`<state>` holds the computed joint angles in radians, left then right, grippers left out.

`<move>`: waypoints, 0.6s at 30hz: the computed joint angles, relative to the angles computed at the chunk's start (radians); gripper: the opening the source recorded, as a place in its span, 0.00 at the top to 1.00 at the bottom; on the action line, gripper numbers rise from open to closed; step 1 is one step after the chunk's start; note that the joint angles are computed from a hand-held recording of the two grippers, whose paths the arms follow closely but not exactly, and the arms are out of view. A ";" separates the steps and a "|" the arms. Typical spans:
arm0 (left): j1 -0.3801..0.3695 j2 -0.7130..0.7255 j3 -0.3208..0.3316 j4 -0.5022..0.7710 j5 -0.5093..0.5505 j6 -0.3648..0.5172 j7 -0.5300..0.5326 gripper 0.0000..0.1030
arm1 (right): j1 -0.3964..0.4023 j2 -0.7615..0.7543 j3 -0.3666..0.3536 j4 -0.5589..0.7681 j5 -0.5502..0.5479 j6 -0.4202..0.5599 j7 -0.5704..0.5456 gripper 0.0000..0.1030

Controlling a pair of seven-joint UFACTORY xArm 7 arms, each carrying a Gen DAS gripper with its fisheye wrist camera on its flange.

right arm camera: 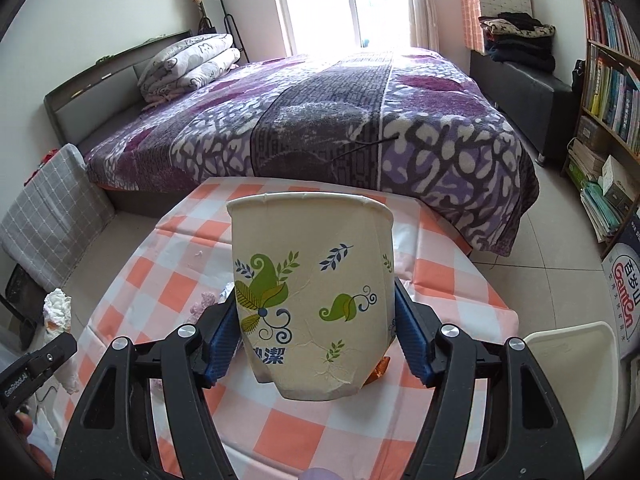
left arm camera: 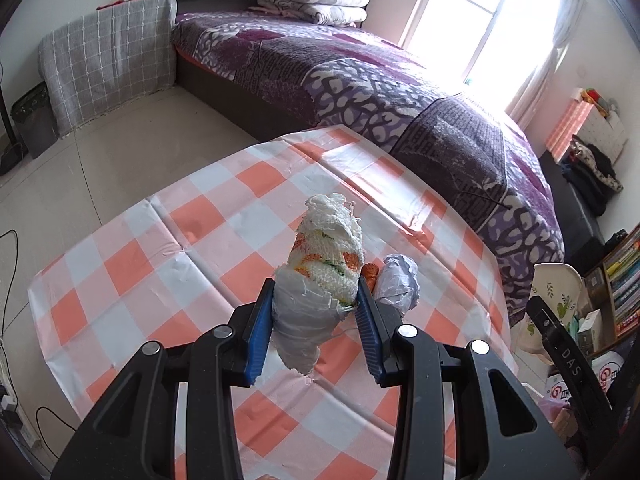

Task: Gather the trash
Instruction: 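Carry the tissue bundle and paper cup to the white bin and release both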

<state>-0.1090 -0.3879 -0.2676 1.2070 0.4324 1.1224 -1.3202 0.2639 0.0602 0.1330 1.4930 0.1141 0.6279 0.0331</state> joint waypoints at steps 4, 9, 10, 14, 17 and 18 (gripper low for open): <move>-0.010 0.030 -0.016 0.023 0.016 0.016 0.003 0.62 | -0.021 -0.046 -0.014 -0.057 0.045 -0.008 -0.033 0.37; -0.036 0.076 -0.023 0.053 0.034 0.034 -0.002 0.62 | -0.042 -0.071 -0.030 -0.106 0.107 -0.004 -0.082 0.37; -0.042 0.088 -0.024 0.062 0.039 0.040 -0.003 0.62 | -0.047 -0.072 -0.033 -0.106 0.125 0.005 -0.091 0.37; -0.074 0.141 -0.028 0.111 0.069 0.066 -0.009 0.62 | -0.060 -0.085 -0.040 -0.116 0.151 -0.003 -0.121 0.37; -0.103 0.179 -0.028 0.153 0.096 0.082 -0.018 0.62 | -0.071 -0.094 -0.049 -0.118 0.178 0.001 -0.142 0.37; -0.113 0.192 -0.028 0.169 0.105 0.087 -0.021 0.62 | -0.075 -0.096 -0.052 -0.118 0.184 0.002 -0.146 0.37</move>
